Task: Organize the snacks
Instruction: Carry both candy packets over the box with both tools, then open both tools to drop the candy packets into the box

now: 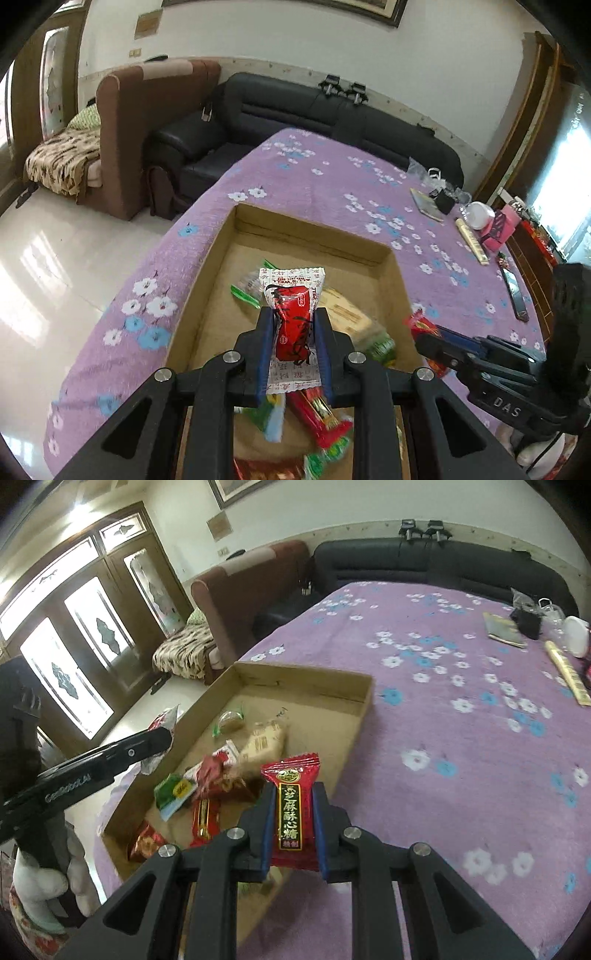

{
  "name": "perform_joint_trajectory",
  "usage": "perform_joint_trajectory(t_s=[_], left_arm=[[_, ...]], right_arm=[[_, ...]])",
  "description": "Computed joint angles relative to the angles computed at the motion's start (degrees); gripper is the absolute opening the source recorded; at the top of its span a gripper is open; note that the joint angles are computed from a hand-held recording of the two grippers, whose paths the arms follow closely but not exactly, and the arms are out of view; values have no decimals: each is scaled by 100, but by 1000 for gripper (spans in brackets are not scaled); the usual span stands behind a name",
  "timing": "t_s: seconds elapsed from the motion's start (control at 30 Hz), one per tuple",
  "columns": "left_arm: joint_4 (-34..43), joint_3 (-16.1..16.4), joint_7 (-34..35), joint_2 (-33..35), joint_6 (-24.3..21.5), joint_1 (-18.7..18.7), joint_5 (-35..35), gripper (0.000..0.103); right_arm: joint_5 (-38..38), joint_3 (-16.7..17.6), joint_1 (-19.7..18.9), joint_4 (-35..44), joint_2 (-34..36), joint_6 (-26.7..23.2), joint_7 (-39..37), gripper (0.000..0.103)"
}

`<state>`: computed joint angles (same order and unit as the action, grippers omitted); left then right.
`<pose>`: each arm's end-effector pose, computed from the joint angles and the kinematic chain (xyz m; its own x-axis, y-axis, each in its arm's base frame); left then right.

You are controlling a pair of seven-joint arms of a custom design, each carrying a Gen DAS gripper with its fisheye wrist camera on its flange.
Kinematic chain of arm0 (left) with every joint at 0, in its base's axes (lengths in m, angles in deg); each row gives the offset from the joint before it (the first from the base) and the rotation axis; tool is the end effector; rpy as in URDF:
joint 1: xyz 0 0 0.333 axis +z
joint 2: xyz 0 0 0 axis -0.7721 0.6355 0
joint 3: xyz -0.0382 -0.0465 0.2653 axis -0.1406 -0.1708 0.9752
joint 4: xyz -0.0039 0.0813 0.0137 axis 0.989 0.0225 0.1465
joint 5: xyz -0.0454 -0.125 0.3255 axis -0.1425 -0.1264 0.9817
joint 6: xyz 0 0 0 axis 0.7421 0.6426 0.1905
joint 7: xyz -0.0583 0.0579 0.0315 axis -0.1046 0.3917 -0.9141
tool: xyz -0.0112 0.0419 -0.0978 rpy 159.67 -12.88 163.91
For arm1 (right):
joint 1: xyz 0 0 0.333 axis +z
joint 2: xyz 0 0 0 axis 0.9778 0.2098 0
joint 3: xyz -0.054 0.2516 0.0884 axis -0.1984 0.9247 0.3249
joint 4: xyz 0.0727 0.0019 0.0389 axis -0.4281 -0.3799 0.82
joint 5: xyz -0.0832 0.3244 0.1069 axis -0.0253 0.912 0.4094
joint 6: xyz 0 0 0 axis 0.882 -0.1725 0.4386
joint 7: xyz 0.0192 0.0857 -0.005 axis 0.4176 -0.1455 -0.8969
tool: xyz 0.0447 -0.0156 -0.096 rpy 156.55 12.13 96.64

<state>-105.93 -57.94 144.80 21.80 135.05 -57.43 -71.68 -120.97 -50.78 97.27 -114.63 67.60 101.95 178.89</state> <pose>0.5597 -0.2106 0.4732 -0.4639 -0.8495 0.2514 -0.7249 0.2008 -0.6589 0.4517 0.2795 0.4613 -0.0789 -0.9589 -0.2726 -0.7419 0.2392 -0.6264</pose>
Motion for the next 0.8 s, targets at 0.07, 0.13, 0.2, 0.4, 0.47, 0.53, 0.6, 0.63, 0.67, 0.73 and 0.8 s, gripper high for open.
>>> perform_joint_trajectory(t_s=[0.07, 0.13, 0.2, 0.4, 0.47, 0.53, 0.6, 0.63, 0.67, 0.73, 0.8], left_arm=[[471, 71, -310, 359, -307, -35, 368, 22], [901, 116, -660, 693, -544, -59, 749, 22], [1290, 111, -977, 1003, -752, -50, 1040, 22], [1704, -32, -1424, 1374, -952, 70, 1490, 24], [1620, -137, -1355, 1341, -867, 173, 1396, 34], [1510, -204, -1303, 1270, -740, 254, 1280, 52], [1303, -239, -1234, 1112, -542, 308, 1182, 54], [1179, -260, -1166, 1008, -428, 336, 1123, 55], [1096, -269, -1120, 934, -345, 347, 1083, 57], [758, -314, -951, 648, -24, 393, 890, 65], [370, -333, -775, 331, 414, 388, 679, 72]], right_arm=[[219, -61, 0, 266, 249, -78, -191, 18], [528, -174, 45, 634, 571, -215, -481, 18], [660, -300, 130, 913, 815, -343, -631, 18], [1145, -643, 407, 1657, 1497, -623, -1160, 20], [1254, -724, 493, 1733, 1585, -619, -1243, 20], [1236, -826, 579, 1725, 1621, -505, -1169, 24], [1106, -938, 682, 1664, 1574, -429, -994, 29], [910, -1006, 753, 1617, 1509, -427, -846, 29], [786, -1029, 776, 1588, 1457, -426, -771, 29], [334, -1079, 845, 1444, 1248, -439, -434, 30], [-272, -1052, 860, 1220, 943, -467, 34, 34]])
